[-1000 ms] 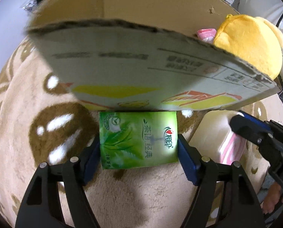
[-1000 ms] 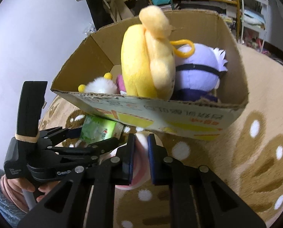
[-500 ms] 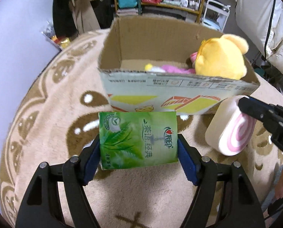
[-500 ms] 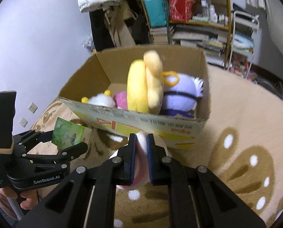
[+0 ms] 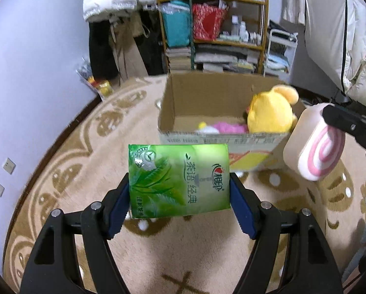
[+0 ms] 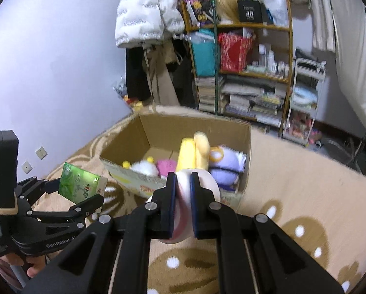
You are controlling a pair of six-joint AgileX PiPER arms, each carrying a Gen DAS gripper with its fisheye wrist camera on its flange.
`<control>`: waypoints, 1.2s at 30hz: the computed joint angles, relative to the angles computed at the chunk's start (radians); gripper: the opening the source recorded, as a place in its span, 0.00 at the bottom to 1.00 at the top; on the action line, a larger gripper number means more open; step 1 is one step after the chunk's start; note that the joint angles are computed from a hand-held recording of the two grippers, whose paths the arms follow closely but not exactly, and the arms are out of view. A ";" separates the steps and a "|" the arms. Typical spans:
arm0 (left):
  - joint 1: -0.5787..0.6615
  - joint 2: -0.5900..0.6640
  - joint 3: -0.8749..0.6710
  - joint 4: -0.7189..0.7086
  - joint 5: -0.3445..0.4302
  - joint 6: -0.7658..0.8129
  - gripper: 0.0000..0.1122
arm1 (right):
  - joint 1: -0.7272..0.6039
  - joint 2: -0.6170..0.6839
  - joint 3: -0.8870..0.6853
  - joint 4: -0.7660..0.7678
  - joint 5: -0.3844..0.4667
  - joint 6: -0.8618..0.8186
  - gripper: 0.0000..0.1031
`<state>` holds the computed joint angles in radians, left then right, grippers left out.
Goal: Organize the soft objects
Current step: 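Lift the tissue pack and cushion over the box and release both inside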
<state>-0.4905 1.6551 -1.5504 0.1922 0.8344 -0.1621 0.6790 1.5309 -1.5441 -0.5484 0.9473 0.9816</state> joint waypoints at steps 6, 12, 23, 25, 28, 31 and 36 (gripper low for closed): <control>-0.008 -0.039 0.028 0.075 -0.101 -0.070 0.66 | 0.028 0.002 -0.062 -0.110 0.034 0.019 0.11; -0.008 -0.036 0.017 0.127 -0.184 -0.112 0.66 | 0.002 0.011 -0.088 -0.159 0.024 0.025 0.11; -0.008 0.088 -0.132 0.100 -0.209 -0.067 0.66 | -0.115 0.044 -0.117 -0.163 -0.055 -0.006 0.11; -0.011 0.118 -0.158 0.103 -0.207 -0.068 0.66 | -0.136 0.055 -0.124 -0.164 -0.072 -0.014 0.11; -0.011 0.151 -0.186 0.095 -0.200 -0.055 0.66 | -0.165 0.068 -0.126 -0.157 -0.094 -0.026 0.11; -0.010 0.183 -0.215 0.080 -0.182 -0.038 0.66 | -0.194 0.078 -0.129 -0.131 -0.131 -0.038 0.11; -0.006 0.228 -0.262 0.051 -0.159 -0.011 0.66 | -0.240 0.059 -0.072 -0.077 -0.275 -0.010 0.11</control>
<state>-0.4969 1.8826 -1.8122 0.2427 0.6756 -0.1726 0.4388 1.5900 -1.6160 -0.6252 0.6727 0.9712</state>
